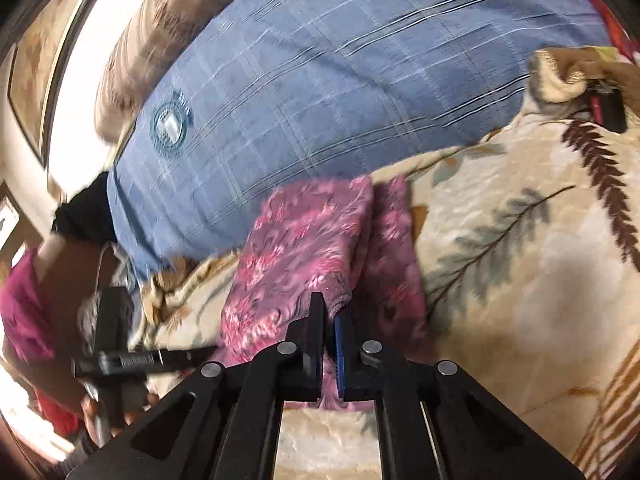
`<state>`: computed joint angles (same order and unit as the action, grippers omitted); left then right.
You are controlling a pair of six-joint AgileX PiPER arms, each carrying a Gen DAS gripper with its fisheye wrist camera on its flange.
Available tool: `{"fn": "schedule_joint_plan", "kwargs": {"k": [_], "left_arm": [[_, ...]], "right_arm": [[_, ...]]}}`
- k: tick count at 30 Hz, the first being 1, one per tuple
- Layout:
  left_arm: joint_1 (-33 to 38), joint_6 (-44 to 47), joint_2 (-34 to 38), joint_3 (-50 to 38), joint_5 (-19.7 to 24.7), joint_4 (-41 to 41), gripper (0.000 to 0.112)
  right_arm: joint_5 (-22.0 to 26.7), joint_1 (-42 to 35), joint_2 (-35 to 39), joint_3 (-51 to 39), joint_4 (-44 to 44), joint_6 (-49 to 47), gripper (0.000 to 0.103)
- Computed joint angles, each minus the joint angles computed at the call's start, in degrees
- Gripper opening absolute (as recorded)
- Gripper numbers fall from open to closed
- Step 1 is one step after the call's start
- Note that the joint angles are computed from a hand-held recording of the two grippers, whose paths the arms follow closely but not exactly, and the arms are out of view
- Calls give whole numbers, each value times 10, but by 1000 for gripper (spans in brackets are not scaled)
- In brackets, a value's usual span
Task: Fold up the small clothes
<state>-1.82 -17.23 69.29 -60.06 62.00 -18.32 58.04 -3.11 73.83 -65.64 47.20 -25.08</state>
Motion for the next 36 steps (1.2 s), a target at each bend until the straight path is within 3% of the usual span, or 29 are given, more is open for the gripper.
{"fn": "schedule_joint_plan", "kwargs": {"k": [3,6,10,12,16,21,23,25,27,29,32,34,36], "left_arm": [[-69,-55,-13,12,-22,81,77],[-121,-73,-10,0,-2,140,77],[-40,10,-14,-30,13,41,77],[-15,15,5,-62,14,27,77],[-5,-7,87,-149,14,54,77],[-1,-25,154,-186,19,58,77],[4,-22,168,-187,14,47,77],[7,-19,168,-182,3,36,77],[4,-21,163,-179,-5,40,77],[1,-17,162,-178,-11,40,77],[-4,-11,159,-167,-31,29,77],[-18,-23,163,-164,-37,42,77],[-25,-25,159,-154,-37,49,77]], "right_arm": [[-25,39,20,23,-96,45,3],[-34,44,10,50,-110,44,7],[8,12,18,-1,-47,41,18],[-10,26,32,-32,-47,54,39],[-31,67,113,-117,-49,102,43],[-45,103,250,-232,-96,211,48],[-30,102,301,-264,-75,231,48],[-46,98,313,-255,-28,201,44],[-53,103,308,-260,-30,174,6],[-99,105,268,-220,-20,125,4],[-149,84,210,-137,63,50,4],[-159,77,209,-117,57,63,4],[-156,85,233,-121,-17,129,4]]}}
